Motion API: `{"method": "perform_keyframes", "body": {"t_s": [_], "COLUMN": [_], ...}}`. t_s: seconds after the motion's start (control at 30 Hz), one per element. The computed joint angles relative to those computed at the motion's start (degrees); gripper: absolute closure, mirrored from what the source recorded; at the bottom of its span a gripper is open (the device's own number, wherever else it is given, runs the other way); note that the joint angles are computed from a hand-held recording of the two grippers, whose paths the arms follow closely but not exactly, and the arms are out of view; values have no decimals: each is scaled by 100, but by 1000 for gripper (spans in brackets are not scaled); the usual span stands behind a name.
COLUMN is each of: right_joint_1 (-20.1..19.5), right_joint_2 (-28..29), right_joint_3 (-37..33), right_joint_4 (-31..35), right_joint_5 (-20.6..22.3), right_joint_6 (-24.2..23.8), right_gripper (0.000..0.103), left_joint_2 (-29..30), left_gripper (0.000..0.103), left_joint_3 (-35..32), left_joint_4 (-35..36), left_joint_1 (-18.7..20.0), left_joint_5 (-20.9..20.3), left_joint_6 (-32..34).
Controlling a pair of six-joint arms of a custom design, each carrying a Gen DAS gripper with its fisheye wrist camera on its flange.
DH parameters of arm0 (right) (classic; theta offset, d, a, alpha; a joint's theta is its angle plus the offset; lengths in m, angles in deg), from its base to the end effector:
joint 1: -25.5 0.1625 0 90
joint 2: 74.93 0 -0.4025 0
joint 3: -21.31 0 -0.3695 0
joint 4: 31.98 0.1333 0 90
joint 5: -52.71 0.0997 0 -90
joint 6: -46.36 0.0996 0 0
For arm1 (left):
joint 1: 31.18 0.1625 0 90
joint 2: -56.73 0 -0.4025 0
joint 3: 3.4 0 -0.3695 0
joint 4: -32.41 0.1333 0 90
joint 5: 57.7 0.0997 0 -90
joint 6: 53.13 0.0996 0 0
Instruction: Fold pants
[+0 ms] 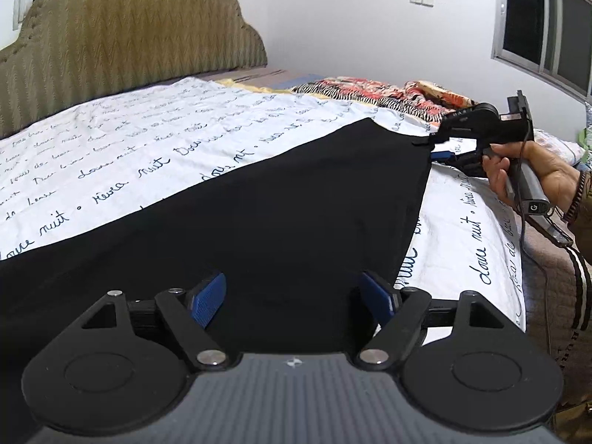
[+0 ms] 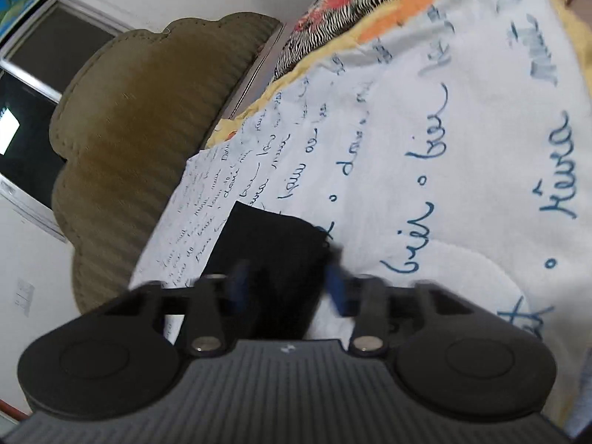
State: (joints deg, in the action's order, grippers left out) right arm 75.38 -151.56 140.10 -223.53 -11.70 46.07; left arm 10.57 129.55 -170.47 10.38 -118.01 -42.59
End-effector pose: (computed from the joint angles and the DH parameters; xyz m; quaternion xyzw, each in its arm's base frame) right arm -0.1842 -0.4922 0.3461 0.1854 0.8338 -0.5198 0.0137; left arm -0.1984 -0.4200 0.0500 0.4132 0.8481 -0.2874 0.1652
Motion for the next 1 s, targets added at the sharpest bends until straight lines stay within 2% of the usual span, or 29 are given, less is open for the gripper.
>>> {"method": "perform_keyframes", "body": {"t_s": [0.1, 0.13, 0.17, 0.23, 0.3, 0.37, 0.4, 0.43, 0.47, 0.5, 0.6, 0.63, 0.7, 0.8, 0.87, 0.9, 0.93, 1.0], "right_joint_1": [-89, -192, -192, -221, -123, -11, -76, -220, -347, -405, -457, -458, -446, -313, -302, -206, -213, 42], "right_joint_2": [-18, -4, -4, 16, 34, 6, -47, -139, -203, -286, -346, -352, -209, 17, 119, 66, 84, -59], "right_joint_3": [11, 34, 34, 77, 153, 228, 226, 234, 216, 196, 41, 37, -137, -359, -399, -264, -253, 0], "right_joint_4": [29, -101, -102, -263, -568, -758, -640, -366, -44, 315, 1198, 1221, 1260, 919, 736, 438, 380, 3], "right_joint_5": [177, 355, 355, 418, 205, -125, -15, 335, 674, 807, 1063, 1063, 1141, 864, 850, 765, 776, 696], "right_joint_6": [-4, 161, 161, 189, 4, -11, 45, 108, 139, 59, -419, -427, -299, -142, -34, -296, -318, -932], "right_gripper": [89, 90, 90, 91, 89, 70, 64, 55, 53, 53, 53, 53, 58, 86, 93, 94, 94, 94], "left_joint_2": [-203, -238, -235, -125, 88, 300, 400, 488, 580, 645, 863, 878, 849, 812, 789, 752, 697, 505], "left_gripper": [23, 23, 23, 23, 23, 23, 23, 23, 23, 23, 23, 23, 23, 23, 23, 23, 23, 23], "left_joint_3": [-59, -123, -225, -564, -909, -1178, -1290, -1380, -1454, -1515, -1616, -1622, -1644, -1626, -1597, -1585, -1582, -1625], "left_joint_4": [354, 430, 545, 1015, 1328, 1541, 1678, 1813, 1935, 2041, 2091, 2082, 2163, 2174, 2127, 2153, 2232, 2589], "left_joint_1": [-60, -89, -146, -309, -403, -412, -413, -406, -395, -381, -413, -434, -460, -544, -594, -602, -601, -539], "left_joint_5": [-202, -260, -180, 285, 666, 831, 896, 935, 961, 969, 1124, 1152, 1128, 1300, 1470, 1523, 1560, 1479], "left_joint_6": [-435, -547, -647, -844, -862, -855, -886, -908, -938, -962, -1044, -1056, -1128, -1184, -1231, -1307, -1447, -1873]}}
